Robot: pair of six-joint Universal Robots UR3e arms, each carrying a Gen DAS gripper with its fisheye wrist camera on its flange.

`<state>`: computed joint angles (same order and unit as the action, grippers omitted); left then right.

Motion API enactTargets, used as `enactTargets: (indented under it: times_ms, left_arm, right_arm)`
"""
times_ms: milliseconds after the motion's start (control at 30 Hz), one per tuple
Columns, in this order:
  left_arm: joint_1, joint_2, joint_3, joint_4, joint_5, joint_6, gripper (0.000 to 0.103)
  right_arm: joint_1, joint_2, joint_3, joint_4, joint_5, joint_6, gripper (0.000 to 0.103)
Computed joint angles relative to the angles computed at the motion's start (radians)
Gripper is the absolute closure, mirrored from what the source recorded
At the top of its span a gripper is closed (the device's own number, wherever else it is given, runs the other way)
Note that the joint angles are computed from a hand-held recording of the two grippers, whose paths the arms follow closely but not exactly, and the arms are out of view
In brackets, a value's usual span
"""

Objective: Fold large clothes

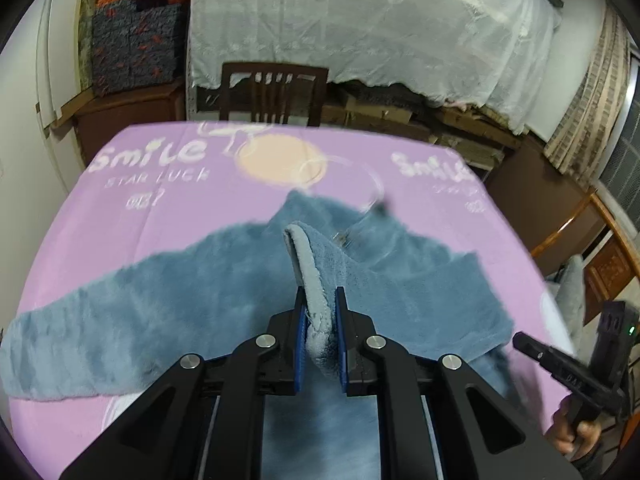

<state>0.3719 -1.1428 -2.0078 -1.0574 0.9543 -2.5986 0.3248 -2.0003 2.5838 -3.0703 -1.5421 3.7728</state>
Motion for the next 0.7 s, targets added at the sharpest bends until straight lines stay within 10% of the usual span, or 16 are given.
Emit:
enactTargets:
  times_ms: [300,500,700]
  left_arm:
    - [0.022,-0.152,-0.184,0.229,0.099,0.013,0.086]
    - [0.097,-0.057,-0.204,0.172,0.1,0.026,0.058]
    - [0.166,0.154,-0.183,-0.024,0.002,0.114,0.056]
  right_arm:
    - [-0.035,0.088,-0.042,0.146,0.034,0.003,0.103]
    - [0.012,0.066,-0.07,0.212,-0.035,0.019,0.103]
    - [0.079,-0.021,-0.132,0.298,-0.158,0.041,0.101]
